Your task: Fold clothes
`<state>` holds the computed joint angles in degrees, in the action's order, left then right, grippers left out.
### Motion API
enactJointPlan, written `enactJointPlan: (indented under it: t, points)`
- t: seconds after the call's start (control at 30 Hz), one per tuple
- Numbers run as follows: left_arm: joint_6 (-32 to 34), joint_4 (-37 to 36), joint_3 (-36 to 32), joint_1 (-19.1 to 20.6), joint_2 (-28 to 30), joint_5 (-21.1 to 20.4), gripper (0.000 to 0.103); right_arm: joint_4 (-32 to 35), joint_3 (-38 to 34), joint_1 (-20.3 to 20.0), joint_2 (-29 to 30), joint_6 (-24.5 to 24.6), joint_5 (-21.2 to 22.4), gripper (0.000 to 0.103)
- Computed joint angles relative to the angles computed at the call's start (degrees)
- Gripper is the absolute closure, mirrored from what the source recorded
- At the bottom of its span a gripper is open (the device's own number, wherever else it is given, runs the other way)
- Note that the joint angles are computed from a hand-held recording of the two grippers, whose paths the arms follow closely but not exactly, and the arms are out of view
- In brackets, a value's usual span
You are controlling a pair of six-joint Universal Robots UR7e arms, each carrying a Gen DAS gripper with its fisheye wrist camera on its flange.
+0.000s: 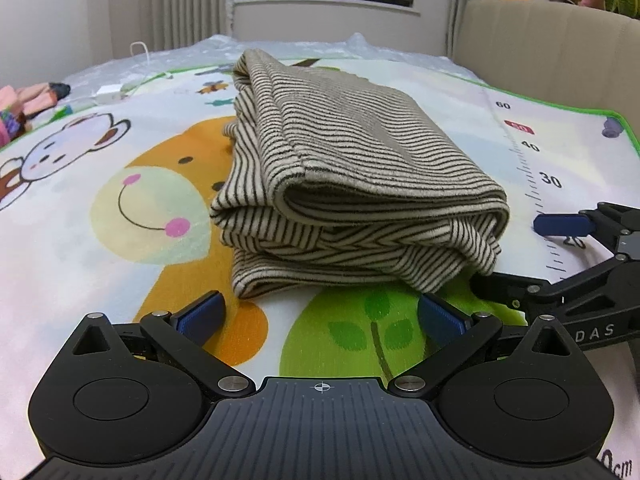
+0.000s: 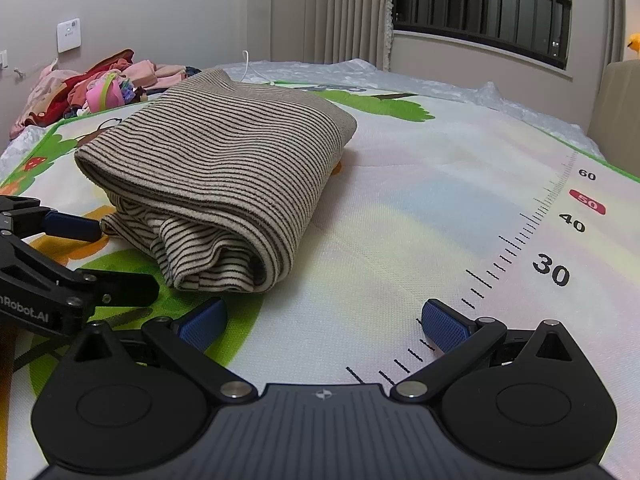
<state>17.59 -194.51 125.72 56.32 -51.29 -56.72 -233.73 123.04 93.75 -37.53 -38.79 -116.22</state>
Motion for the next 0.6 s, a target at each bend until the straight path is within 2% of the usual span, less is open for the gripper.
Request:
enactJointPlan:
  t: [0.17, 0.33, 0.6]
  points:
    - [-2.2, 0.7, 0.7, -0.8, -0.5, 1.5, 0.0, 0.1, -0.1, 0.1, 0.0, 0.1, 0.0, 0.0]
    - [-3.6, -3.3, 2.3, -1.8, 0.3, 3.3, 0.0, 0.1, -0.1, 0.1, 0.0, 0.2, -0.1, 0.0]
    - [-4.3, -5.1, 2.7, -2.6, 1.3, 5.4, 0.0, 0.4, -0.2, 0.1, 0.0, 0.3, 0.0, 0.0]
